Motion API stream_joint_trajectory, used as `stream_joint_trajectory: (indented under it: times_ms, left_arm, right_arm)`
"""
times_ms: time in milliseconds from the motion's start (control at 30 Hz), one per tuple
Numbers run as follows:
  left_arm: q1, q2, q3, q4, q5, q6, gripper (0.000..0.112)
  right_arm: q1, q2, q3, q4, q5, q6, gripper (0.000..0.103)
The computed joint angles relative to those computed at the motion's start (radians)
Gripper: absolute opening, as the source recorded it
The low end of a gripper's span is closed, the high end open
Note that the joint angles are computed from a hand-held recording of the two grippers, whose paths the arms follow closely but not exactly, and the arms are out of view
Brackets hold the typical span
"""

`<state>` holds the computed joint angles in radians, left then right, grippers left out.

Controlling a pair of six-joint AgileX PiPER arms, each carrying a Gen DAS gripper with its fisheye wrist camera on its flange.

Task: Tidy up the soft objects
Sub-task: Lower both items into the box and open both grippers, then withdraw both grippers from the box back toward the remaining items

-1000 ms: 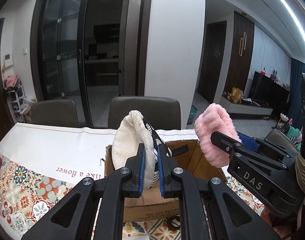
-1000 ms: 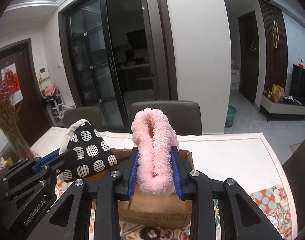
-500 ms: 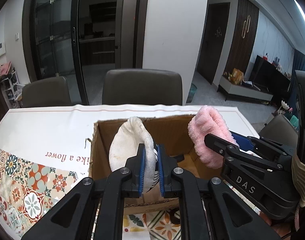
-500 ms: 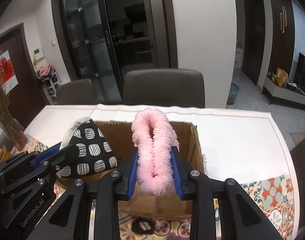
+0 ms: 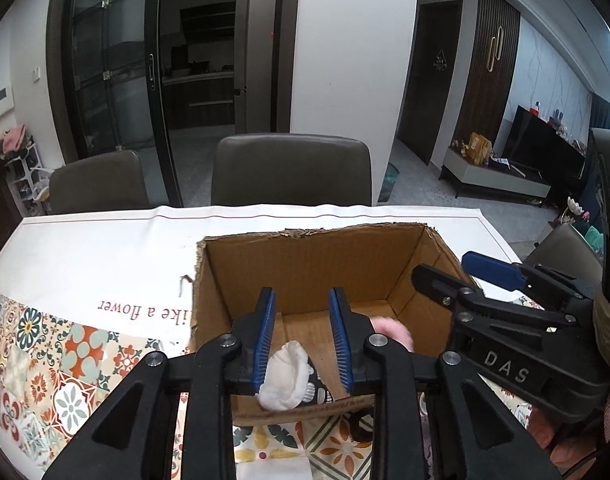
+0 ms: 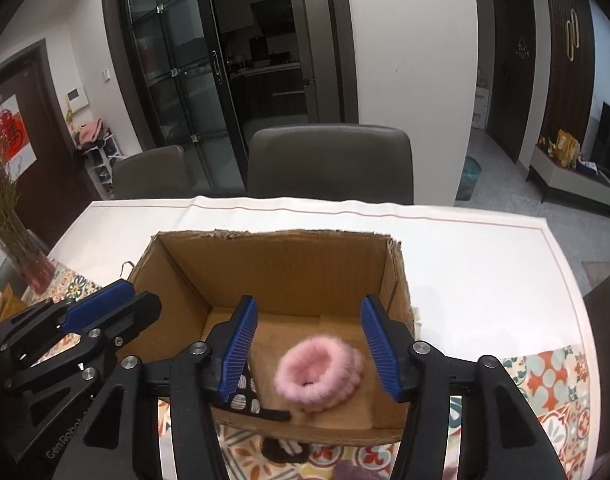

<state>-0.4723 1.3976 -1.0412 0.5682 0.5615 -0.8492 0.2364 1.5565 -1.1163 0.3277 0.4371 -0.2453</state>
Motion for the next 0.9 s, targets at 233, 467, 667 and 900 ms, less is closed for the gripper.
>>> stream_joint_trajectory:
  times_ms: [233, 467, 667, 900]
  left_arm:
    - [-0.028, -0.077, 0.043, 0.044, 0.039, -0.048, 0.028]
    - [-0.094, -0.182, 0.105, 0.146, 0.111, -0.151, 0.028]
    - [-0.205, -0.276, 0.156, 0.272, 0.233, -0.271, 0.029]
    - [-0.349, -0.381, 0.214, 0.353, 0.391, -0.376, 0.031]
  right_arm:
    - [0.024, -0.076, 0.027, -0.12, 0.0, 0.138, 0.055]
    - [0.058, -0.186, 0.085, -0.222, 0.006, 0.253, 0.055]
    - [0.116, -0.281, 0.141, -0.336, 0.013, 0.391, 0.055]
    - [0.206, -0.382, 0.203, -0.495, 0.03, 0.575, 0.055]
